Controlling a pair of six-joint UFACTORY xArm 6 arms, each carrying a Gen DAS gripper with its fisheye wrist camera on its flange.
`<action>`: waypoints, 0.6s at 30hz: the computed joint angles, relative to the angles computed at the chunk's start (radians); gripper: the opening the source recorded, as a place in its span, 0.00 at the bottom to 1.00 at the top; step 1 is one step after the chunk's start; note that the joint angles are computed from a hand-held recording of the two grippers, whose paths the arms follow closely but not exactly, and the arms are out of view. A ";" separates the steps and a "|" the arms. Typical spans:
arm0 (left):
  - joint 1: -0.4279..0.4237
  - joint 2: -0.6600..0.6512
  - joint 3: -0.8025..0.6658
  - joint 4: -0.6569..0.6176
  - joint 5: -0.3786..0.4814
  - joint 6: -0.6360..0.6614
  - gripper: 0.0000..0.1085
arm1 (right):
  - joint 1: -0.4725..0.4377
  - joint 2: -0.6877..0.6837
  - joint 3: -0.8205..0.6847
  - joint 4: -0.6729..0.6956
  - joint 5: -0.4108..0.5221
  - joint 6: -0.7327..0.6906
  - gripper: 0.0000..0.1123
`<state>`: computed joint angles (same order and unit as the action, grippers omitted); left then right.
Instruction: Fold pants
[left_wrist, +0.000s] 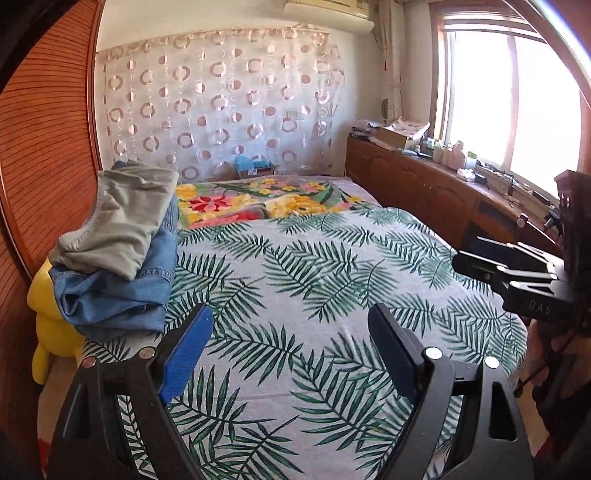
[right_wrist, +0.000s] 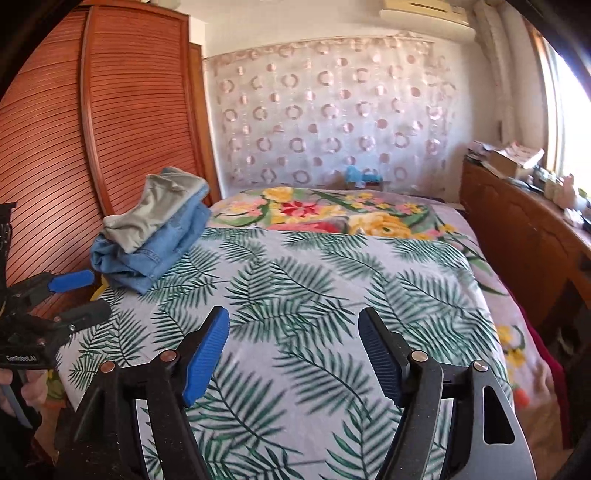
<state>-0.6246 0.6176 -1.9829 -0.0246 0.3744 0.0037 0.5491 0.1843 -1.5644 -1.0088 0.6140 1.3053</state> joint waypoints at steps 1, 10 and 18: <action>-0.001 -0.005 0.004 0.009 -0.007 -0.013 0.80 | 0.006 -0.006 0.001 -0.009 0.011 0.016 0.66; 0.002 -0.026 -0.011 0.038 -0.026 -0.052 0.80 | 0.074 -0.010 -0.040 -0.079 0.145 0.097 0.66; 0.007 -0.068 0.008 0.029 -0.052 -0.049 0.80 | 0.136 -0.009 -0.064 -0.145 0.218 0.145 0.70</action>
